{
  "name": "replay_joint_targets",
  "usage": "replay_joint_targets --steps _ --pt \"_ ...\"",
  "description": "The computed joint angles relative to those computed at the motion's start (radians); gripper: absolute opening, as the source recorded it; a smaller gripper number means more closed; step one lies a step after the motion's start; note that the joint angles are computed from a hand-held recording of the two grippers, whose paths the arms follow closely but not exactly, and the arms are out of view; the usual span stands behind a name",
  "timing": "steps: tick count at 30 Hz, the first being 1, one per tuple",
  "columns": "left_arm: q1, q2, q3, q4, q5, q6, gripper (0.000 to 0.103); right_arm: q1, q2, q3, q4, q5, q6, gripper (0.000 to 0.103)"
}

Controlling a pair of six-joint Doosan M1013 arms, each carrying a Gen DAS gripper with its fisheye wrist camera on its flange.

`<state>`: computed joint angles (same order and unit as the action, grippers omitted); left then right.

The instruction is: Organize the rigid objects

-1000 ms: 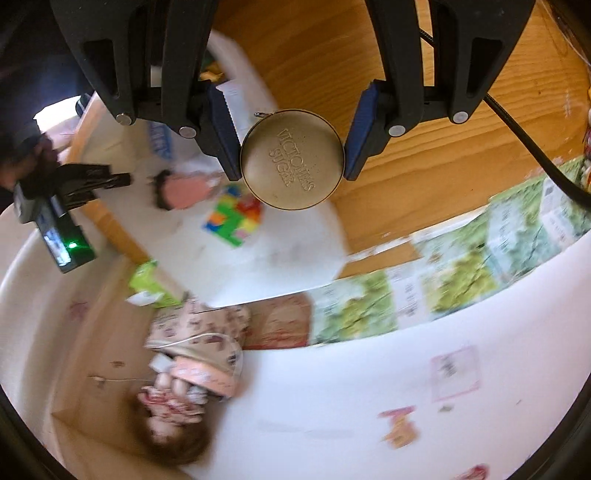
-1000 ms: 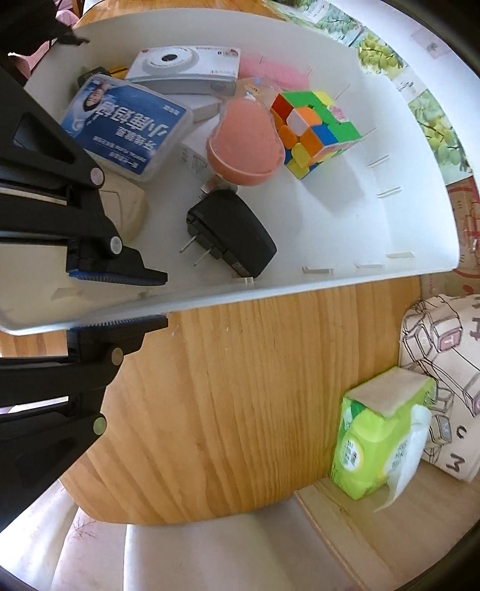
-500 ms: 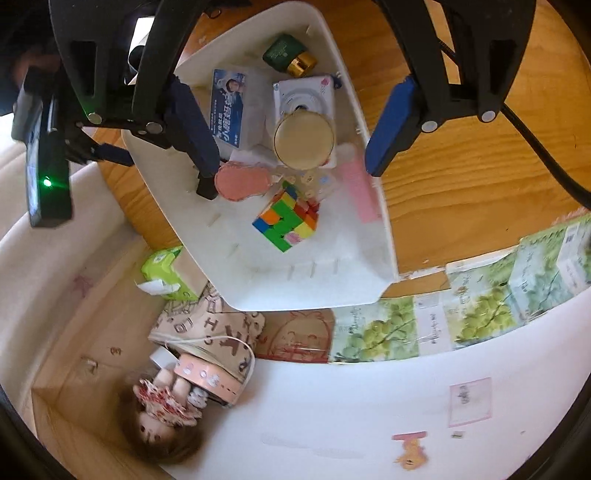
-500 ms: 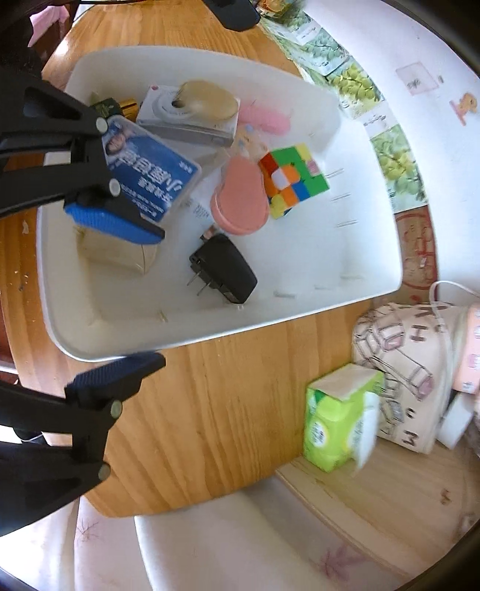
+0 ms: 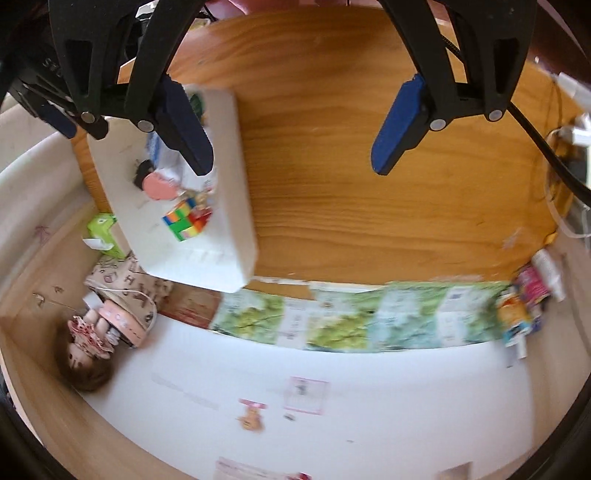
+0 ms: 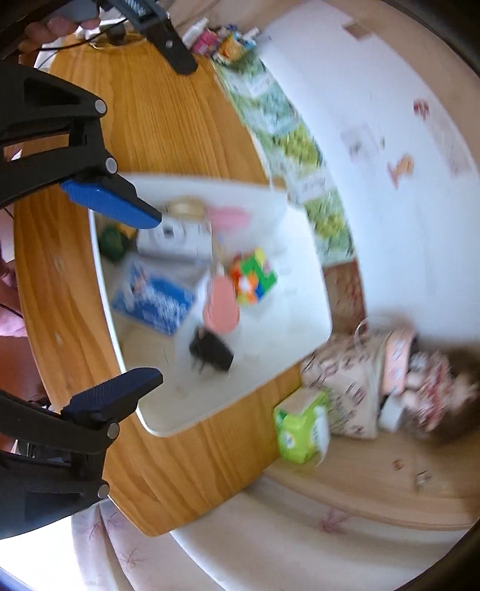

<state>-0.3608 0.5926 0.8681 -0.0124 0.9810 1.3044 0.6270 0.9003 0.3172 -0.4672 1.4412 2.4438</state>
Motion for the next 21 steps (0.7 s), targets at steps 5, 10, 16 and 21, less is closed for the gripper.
replay_joint_targets --steps 5,10,16,21 --pt "0.017 -0.087 0.134 0.041 -0.050 -0.071 0.089 0.066 0.022 -0.051 -0.084 0.005 -0.007 0.081" --pt "0.025 -0.136 0.196 0.046 -0.037 -0.086 0.090 0.117 0.013 -0.047 -0.183 -0.026 -0.027 0.084" --pt "-0.005 -0.187 0.253 0.165 -0.105 -0.158 0.102 0.124 0.025 -0.091 -0.229 -0.018 -0.063 0.086" --pt "-0.025 -0.201 0.264 0.243 -0.159 -0.238 0.102 0.112 -0.039 0.022 -0.203 -0.083 -0.027 0.100"
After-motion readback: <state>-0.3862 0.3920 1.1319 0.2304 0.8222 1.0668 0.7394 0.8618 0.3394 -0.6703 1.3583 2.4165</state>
